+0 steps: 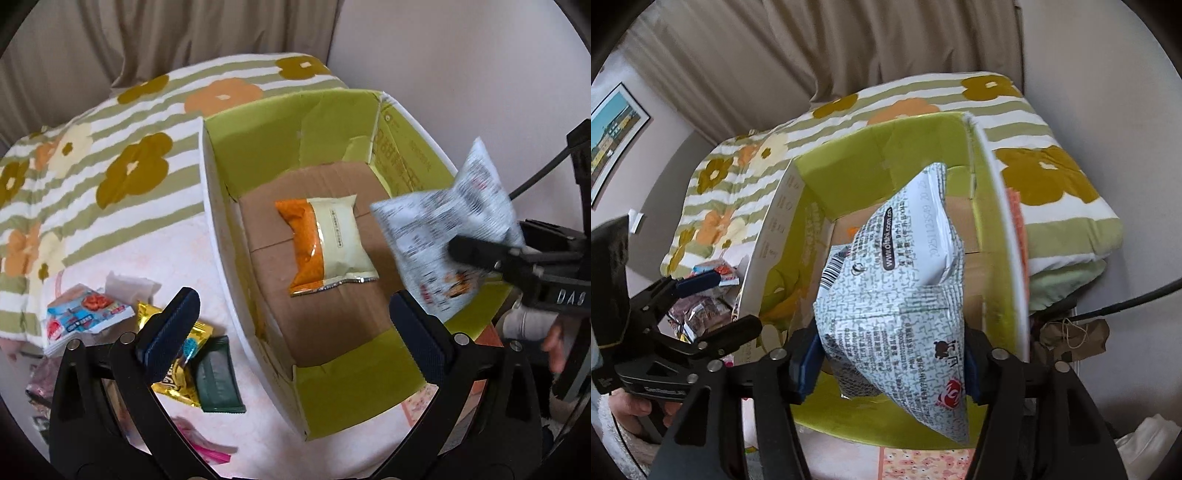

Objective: Organize snacks
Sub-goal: 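Withdraw both tools from the box back toward the snack pile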

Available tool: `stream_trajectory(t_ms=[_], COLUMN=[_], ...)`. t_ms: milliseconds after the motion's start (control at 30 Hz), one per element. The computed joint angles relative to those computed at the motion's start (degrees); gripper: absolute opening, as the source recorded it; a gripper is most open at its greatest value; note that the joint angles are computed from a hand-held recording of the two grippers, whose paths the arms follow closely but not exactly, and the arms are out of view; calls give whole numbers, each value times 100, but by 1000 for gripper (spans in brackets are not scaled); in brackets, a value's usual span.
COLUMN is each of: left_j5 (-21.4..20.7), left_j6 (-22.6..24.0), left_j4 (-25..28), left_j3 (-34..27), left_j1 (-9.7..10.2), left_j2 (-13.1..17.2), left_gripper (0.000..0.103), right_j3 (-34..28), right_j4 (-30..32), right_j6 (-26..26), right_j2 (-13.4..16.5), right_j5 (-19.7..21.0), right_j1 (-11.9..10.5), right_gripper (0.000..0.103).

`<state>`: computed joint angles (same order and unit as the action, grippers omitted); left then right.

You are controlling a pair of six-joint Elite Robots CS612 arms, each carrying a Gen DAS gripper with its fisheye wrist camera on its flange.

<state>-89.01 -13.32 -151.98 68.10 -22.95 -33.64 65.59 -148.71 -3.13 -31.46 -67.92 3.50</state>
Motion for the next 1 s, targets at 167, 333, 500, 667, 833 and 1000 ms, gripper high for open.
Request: stream_trajectory(t_ms=[167,333,500,667,833,1000], left_j5=[298,387,594,842,1234,1628], left_j6=[79,-10,-73,-264,-565,-1054], left_j4=[-47,-160,-386,-664,-1026,-1170], left_j3=[107,224,452,772,1274,1841], left_j1=[-58,-97,-165,-227,-301,-341], left_j2=[-74,-146,-294,-501,-800,-1121], left_gripper=[102,102,102,102,102,102], right_j3=[179,332,548,756,931,1027], right_j4=[-261,-287,-581,-953,-1165,-1227], right_j6=[12,-83,-209,-378,-657,-998], right_j2=[-65,-189,-340,-481,-592,-651], right_j5=[-227,-270,-222,-135,151,488], right_j1=[8,-14,-33,-28,-11,43], right_gripper=[103,103,103,103,103,103])
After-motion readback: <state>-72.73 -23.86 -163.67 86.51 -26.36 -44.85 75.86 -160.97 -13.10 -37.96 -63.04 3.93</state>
